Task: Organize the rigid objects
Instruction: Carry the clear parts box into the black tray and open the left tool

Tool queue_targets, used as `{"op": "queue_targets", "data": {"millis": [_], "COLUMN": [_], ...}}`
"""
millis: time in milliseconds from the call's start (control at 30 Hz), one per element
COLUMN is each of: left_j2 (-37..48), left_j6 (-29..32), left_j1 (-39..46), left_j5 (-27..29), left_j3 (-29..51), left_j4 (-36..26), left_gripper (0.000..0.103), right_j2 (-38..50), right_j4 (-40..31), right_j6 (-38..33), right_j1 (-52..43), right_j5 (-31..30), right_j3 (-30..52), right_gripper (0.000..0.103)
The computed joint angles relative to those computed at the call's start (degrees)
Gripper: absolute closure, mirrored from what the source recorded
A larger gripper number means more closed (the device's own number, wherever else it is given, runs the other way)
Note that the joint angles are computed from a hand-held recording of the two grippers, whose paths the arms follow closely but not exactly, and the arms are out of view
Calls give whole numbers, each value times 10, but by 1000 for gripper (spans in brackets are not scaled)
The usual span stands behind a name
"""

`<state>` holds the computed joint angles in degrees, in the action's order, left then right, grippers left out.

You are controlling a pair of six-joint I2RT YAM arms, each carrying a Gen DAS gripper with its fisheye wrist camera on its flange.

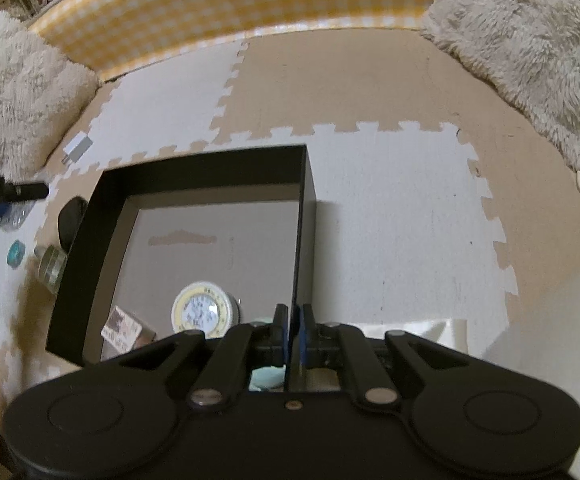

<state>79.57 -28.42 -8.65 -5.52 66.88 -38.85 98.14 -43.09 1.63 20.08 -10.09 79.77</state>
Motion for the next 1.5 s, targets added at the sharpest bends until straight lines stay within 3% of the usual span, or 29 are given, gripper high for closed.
{"op": "queue_targets", "data": {"millis": [300, 700, 1000, 1267, 1500], "left_j2": [23, 150, 203, 235, 245], "left_j6": [-67, -148, -172, -229, -234], "left_j1": [-89, -177, -182, -178, -174], "left_j5": [26, 59, 68, 79, 89], "left_j3": [13, 23, 15, -2, 7], "left_j4": [58, 202, 266, 345, 348], "left_gripper": [29, 29, 29, 29, 22], "right_j2": [-9, -7, -8, -9, -5], "right_j4": [-11, -13, -12, -14, -14], "right_j6": [-14, -15, -14, -15, -16], "right_j1": [8, 7, 9, 15, 10], "right_j5": [14, 12, 13, 25, 18], "right_j3": [-7, -4, -4, -4, -1], "right_gripper": [96, 96, 96, 96, 96]}}
